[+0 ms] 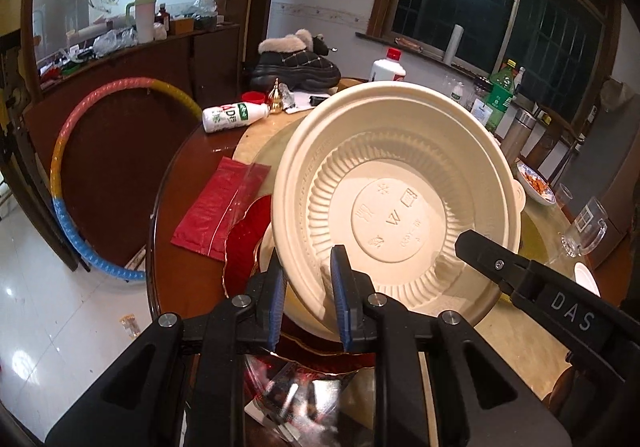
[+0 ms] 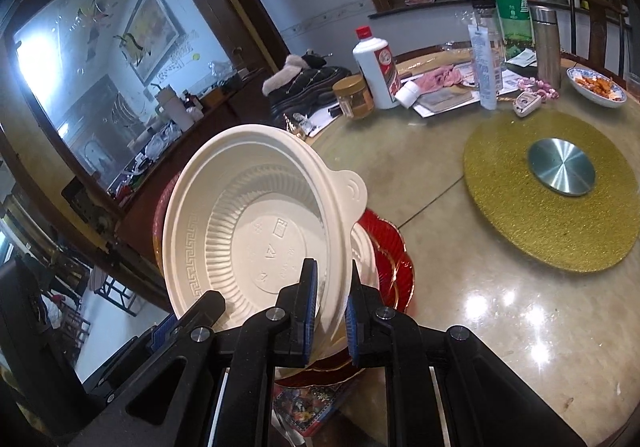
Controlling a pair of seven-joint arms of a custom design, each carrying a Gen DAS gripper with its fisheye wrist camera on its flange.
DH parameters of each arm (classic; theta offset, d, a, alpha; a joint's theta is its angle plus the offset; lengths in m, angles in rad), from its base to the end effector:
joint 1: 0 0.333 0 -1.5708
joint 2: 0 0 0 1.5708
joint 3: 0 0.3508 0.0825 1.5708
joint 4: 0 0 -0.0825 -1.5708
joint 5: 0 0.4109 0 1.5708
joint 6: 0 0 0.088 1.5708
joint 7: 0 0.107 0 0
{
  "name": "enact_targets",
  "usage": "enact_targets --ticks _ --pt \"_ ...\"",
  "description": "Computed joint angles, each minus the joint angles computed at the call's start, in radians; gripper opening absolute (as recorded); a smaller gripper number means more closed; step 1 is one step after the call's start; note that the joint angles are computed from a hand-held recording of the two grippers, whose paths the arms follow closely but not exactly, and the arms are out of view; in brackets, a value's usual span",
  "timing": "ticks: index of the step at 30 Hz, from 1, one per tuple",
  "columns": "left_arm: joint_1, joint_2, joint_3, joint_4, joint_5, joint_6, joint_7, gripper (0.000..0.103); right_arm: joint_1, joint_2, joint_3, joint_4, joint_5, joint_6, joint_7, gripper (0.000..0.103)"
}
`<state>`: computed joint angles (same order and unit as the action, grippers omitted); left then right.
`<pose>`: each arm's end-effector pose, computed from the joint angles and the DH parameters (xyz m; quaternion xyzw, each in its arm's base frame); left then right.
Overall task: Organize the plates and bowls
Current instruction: 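Carry the second beige bowl over the red plate stack with both grippers, then lower the beige bowl onto the stacked bowls and open both grippers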
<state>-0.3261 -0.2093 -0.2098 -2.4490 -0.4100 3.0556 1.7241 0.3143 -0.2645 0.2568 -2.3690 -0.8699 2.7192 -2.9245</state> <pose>0.4575 -0.2404 0.4878 -0.5410 0.7411 -0.3659 0.1558 0.4124 0.3062 0.5009 -0.4663 0.7873 -0.1862 0.3578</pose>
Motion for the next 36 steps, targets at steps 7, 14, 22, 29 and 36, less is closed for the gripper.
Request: enact_targets --ticks 7,14,22,29,36 --pt "0.017 0.014 -0.002 0.007 0.02 -0.021 -0.009 0.02 0.018 0.034 -0.008 0.024 0.029 -0.014 -0.03 0.013" --pt "0.037 0.025 -0.014 0.011 0.049 -0.044 -0.034 0.02 0.032 0.063 -0.024 0.035 0.055 -0.011 -0.054 0.013" --pt "0.046 0.033 -0.019 0.018 0.073 -0.055 -0.051 0.021 0.045 0.07 -0.028 0.046 0.076 -0.036 -0.077 0.013" --pt "0.072 0.045 -0.039 0.027 0.141 -0.069 -0.096 0.021 0.051 0.079 -0.032 0.055 0.087 -0.041 -0.089 0.016" --pt "0.072 0.053 -0.04 0.032 0.164 -0.073 -0.121 0.021 0.053 0.082 -0.036 0.058 0.094 -0.044 -0.092 0.016"
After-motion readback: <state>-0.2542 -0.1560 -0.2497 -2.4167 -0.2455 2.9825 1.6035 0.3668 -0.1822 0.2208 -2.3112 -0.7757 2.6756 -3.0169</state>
